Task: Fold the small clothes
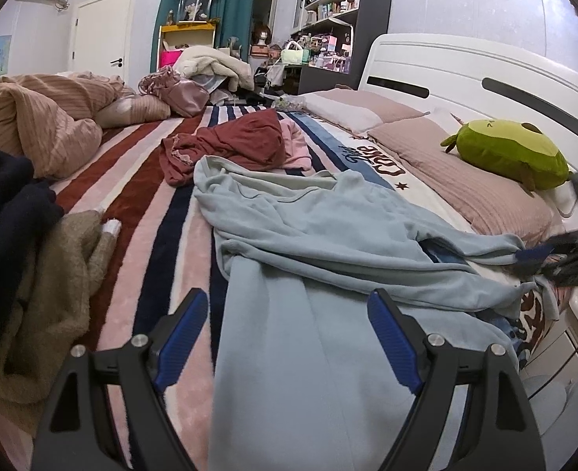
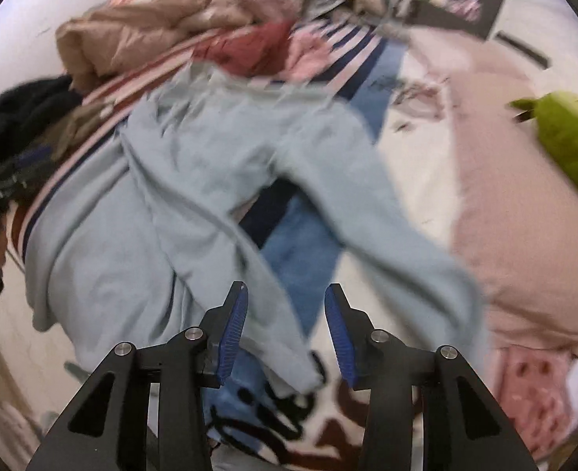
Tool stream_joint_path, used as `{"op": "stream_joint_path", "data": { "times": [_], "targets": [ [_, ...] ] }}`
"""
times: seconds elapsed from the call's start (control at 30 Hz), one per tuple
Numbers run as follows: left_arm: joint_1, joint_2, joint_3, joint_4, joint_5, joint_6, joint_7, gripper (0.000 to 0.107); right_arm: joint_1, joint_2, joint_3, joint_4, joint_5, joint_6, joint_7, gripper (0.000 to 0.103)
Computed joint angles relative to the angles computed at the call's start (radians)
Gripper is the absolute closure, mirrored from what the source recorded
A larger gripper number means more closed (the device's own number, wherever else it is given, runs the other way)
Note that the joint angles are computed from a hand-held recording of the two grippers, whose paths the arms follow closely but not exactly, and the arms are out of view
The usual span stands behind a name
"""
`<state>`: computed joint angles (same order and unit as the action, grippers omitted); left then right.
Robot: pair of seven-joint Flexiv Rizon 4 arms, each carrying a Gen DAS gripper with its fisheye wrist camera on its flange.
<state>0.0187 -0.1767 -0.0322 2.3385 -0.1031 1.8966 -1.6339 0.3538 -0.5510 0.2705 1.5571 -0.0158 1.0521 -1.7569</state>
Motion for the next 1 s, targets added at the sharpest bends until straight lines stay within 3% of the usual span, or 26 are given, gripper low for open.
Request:
{"op": "stream_joint_path", "data": {
  "times": [0.13, 0.2, 0.27, 0.43, 0.47, 0.5, 0.67, 0.77, 0.87, 0.93, 1.0],
  "targets": [
    [-0.002, 0.000, 0.008, 0.001, -0.002, -0.011, 0.002, 0.026, -0.007, -0.050, 0.035, -0.037, 0.012, -0.089, -0.081, 0.066],
    [-0.059, -0.008, 0.058, -0.003, -0.039, -0.013, 0.028, 0.026, 0.003, -0.061, 0.030, -0.041, 0.011, -0.083, -0.105, 0.059],
    [-0.049, -0.008, 0.046, -0.003, -0.044, -0.012, 0.028, 0.026, 0.016, -0.070, 0.023, -0.043, 0.008, -0.052, -0.112, 0.054],
    [-0.081, -0.015, 0.072, -0.007, -0.077, -0.009, 0.050, 0.025, 0.023, -0.117, 0.028, -0.103, 0.014, -0.047, -0.120, 0.053],
    [-0.073, -0.015, 0.064, -0.007, -0.077, -0.009, 0.048, 0.025, 0.014, -0.127, 0.040, -0.120, 0.028, -0.065, -0.128, 0.062],
    [-0.062, -0.015, 0.054, -0.006, -0.073, -0.009, 0.045, 0.025, 0.014, -0.136, 0.043, -0.138, 0.036, -0.081, -0.126, 0.102],
    [-0.064, -0.019, 0.063, -0.004, -0.085, -0.006, 0.054, 0.025, 0.068, -0.116, -0.052, -0.102, -0.025, -0.037, -0.002, 0.103],
    [-0.036, -0.023, 0.046, -0.004, -0.076, -0.002, 0.043, 0.025, 0.069, -0.114, -0.071, -0.102, -0.065, -0.063, 0.053, 0.103],
    [-0.013, -0.027, 0.039, -0.005, -0.063, 0.006, 0.035, 0.025, 0.058, -0.112, -0.038, -0.107, -0.077, -0.027, 0.014, 0.099],
    [0.009, -0.028, 0.027, -0.007, -0.051, 0.005, 0.026, 0.025, 0.046, -0.127, 0.008, -0.156, -0.045, -0.011, -0.015, 0.089],
    [-0.005, -0.030, 0.047, -0.012, -0.060, 0.005, 0.034, 0.025, 0.042, -0.160, 0.063, -0.237, -0.008, -0.015, -0.064, 0.060]
  ]
}}
